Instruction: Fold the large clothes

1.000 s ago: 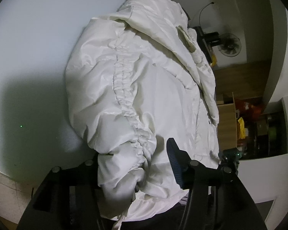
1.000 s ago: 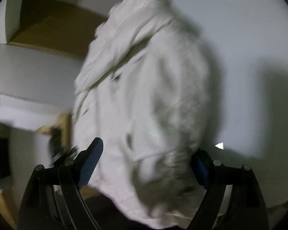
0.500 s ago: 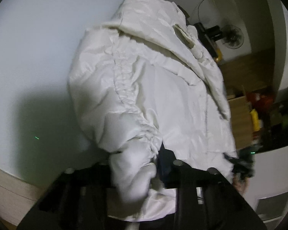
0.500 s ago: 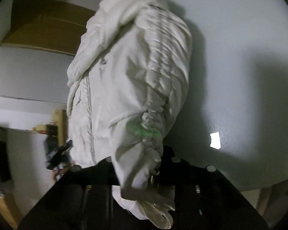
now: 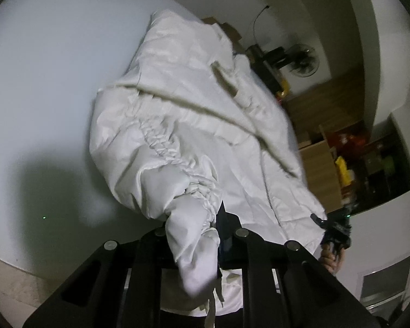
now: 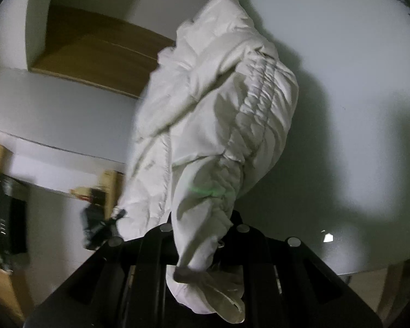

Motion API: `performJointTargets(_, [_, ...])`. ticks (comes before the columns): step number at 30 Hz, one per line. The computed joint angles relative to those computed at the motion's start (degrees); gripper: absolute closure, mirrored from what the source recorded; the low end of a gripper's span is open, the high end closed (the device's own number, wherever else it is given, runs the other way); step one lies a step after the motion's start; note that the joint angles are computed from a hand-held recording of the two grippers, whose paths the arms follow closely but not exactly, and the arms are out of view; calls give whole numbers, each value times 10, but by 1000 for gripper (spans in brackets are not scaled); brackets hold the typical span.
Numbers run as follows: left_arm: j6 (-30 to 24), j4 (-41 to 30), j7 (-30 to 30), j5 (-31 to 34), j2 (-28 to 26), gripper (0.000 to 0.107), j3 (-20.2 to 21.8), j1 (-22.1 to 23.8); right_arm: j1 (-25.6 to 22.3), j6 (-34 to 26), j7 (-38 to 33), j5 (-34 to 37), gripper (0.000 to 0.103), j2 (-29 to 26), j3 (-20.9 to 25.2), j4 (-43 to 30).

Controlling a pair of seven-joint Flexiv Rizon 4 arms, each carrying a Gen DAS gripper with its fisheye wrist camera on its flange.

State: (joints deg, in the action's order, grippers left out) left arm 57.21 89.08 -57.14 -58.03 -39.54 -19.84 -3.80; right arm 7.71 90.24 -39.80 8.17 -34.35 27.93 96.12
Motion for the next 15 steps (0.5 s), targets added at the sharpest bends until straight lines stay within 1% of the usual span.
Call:
performJointTargets(1, [-3, -2, 0, 0, 0, 93, -1, 1, -9, 1, -8, 0, 89, -2, 9, -3])
performJointTargets(3, [-6, -9, -5, 3, -2, 93, 0, 0, -12, -4, -11, -1, 89, -4, 12, -10])
performJointTargets(7, [-12, -19, -20, 8, -4, 93, 2, -1, -7, -21, -18, -2, 89, -9, 8, -32])
performJointTargets(10, [-19, -20, -14, -6, 1, 93, -6, 7, -4, -27, -25, 3, 89, -6, 6, -44])
performJointTargets(11, [-26, -28, -20, -4, 1, 92, -4, 8, -12, -28, -33, 7, 89, -4, 12, -46])
performJointTargets(14, [-42, -56, -30, 7, -1, 92, 2, 7, -15, -49, -49, 12, 89, -4, 11, -72])
performJointTargets(15, [-50, -73, -37, 16, -5, 92, 6, 5, -18, -66, -53, 14, 89, -5, 12, -89])
